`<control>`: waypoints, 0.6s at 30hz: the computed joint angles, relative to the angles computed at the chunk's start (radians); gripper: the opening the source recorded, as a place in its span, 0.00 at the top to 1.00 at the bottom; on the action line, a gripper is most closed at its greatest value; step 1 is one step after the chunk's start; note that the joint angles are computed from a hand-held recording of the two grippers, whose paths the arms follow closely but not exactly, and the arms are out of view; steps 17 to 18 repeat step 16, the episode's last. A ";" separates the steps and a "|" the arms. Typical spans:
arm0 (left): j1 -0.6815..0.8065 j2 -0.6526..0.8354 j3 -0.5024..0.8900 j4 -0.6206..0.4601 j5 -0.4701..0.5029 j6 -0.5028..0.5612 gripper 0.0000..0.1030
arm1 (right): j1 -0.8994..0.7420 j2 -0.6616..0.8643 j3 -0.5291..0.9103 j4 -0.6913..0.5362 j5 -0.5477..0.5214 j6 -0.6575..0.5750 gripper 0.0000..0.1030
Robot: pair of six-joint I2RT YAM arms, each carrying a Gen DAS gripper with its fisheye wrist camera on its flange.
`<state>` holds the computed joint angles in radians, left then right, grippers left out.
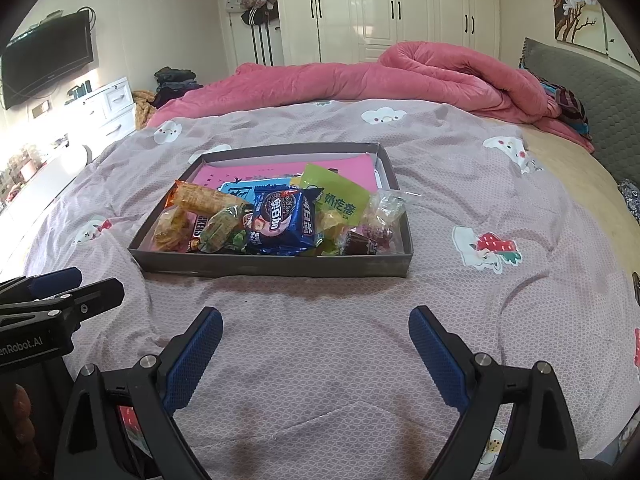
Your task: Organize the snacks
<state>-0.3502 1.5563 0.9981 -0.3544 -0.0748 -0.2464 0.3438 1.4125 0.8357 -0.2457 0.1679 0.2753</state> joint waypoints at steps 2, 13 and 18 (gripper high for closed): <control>0.001 0.000 0.000 0.001 -0.004 0.001 0.23 | -0.003 0.002 -0.001 0.003 -0.002 0.001 0.08; 0.096 0.075 0.059 0.039 0.054 0.069 0.23 | -0.145 0.062 0.029 0.037 -0.047 0.020 0.02; 0.205 0.143 0.140 0.072 0.043 0.071 0.23 | -0.268 0.135 0.099 0.035 -0.029 0.009 0.02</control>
